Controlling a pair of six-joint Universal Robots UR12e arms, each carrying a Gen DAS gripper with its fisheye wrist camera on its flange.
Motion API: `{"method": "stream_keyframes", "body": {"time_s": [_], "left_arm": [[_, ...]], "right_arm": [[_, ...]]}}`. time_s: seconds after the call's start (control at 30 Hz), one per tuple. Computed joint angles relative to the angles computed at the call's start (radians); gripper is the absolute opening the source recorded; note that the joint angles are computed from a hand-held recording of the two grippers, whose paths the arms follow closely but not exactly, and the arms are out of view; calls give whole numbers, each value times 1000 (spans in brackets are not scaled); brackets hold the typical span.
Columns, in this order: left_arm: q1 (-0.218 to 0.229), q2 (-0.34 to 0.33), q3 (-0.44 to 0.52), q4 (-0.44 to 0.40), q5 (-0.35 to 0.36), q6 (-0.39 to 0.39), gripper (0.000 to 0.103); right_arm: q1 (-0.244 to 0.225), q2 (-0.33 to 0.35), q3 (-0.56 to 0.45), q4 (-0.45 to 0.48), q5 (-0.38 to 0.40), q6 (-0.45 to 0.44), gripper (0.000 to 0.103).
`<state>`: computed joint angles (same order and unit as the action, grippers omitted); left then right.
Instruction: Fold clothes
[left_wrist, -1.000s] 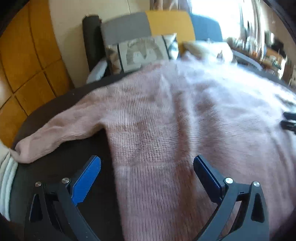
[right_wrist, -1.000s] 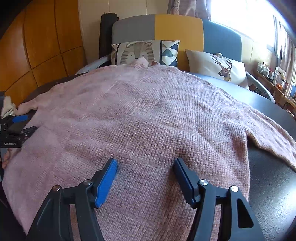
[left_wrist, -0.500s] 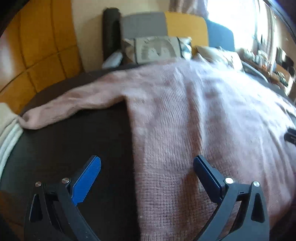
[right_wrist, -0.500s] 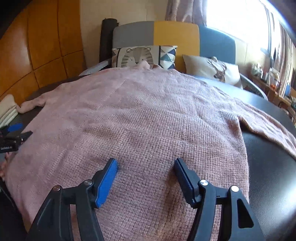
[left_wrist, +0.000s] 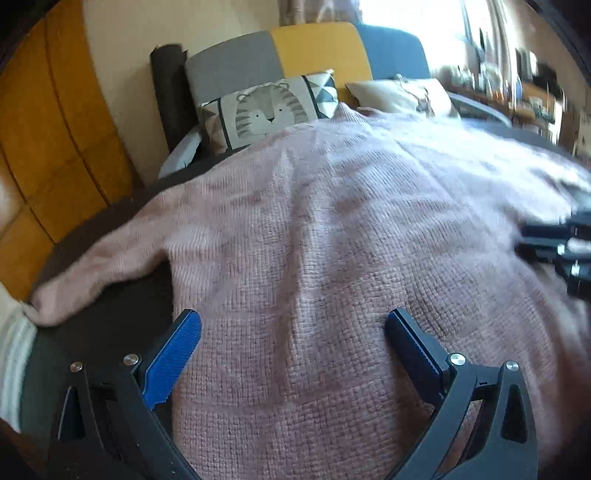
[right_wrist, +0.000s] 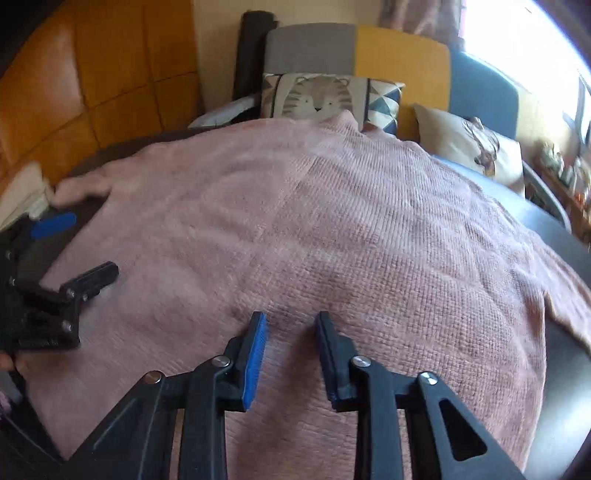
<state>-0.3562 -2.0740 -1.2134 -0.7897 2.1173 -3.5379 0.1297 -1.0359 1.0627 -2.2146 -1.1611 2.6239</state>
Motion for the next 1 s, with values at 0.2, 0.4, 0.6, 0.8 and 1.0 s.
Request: {"method": "stream_keyframes", "body": {"time_s": [0.2,0.4,0.6,0.8,1.0], "left_arm": [[35,36,-54,36,-142,-84,102],[33,34,-60,62,-147,-91,102],[35,39,-68,76,-161,-96,102],[40,41,-71,86,-177,-98,102],[40,42,-75,94,-181,-100,102]], "right_arm": [[-11,-20,39,-49,-32,-91,25],[7,36,-90,23,70,-24,25],[76,168,-314,148,7,-51,25],[87,215,-352,94,-91,-44,33],[63,243,-423,193,-25,40,37]]}}
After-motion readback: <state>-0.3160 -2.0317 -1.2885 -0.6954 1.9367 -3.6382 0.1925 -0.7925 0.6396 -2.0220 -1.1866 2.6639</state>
